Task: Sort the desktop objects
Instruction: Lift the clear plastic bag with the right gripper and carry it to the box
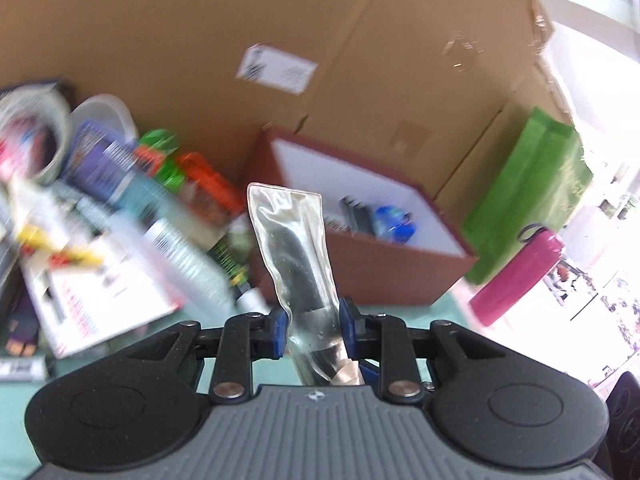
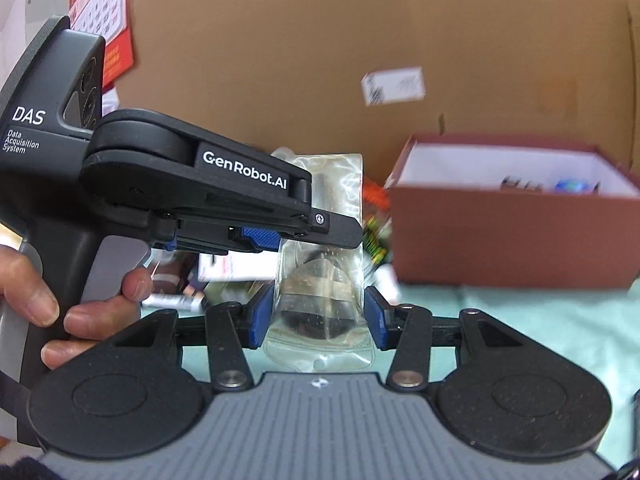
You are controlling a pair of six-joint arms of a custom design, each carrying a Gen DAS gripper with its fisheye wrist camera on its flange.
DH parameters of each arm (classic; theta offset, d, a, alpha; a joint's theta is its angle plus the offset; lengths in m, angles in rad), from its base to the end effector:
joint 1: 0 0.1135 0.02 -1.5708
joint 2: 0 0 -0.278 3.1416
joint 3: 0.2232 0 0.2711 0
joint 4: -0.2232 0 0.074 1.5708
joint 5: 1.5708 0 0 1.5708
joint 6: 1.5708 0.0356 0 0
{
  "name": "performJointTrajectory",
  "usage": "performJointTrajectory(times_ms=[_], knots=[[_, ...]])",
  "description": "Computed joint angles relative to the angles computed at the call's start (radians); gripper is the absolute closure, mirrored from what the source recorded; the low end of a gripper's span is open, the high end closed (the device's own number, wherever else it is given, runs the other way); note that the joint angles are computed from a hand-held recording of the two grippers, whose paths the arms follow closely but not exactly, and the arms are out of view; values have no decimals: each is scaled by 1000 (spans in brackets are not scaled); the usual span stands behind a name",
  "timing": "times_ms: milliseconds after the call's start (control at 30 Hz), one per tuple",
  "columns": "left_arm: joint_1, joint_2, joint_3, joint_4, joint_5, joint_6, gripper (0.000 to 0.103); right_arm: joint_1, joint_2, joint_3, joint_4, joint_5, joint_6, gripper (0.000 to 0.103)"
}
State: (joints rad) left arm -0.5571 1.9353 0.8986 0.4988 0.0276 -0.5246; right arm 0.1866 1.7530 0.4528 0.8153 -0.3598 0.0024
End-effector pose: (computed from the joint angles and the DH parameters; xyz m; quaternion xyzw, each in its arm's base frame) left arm 0.3385 -0.2120 0.1201 0.0209 0.8693 -0.2645 0.4171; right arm 0.2864 0.0668 0.0982 -0.1695 0.8303 0.2005 0.4916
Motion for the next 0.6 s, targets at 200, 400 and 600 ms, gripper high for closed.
performJointTrajectory(times_ms=[200, 400, 600], knots=[[-17, 37, 155, -57, 27, 27, 76, -87, -37, 76, -57, -21, -31, 56], [-20, 131, 384, -165, 42, 65, 76, -150, 5, 217, -127, -39, -33, 56], [-6, 263, 637, -299, 67, 95, 76, -193, 113, 405, -218, -56, -7, 56]])
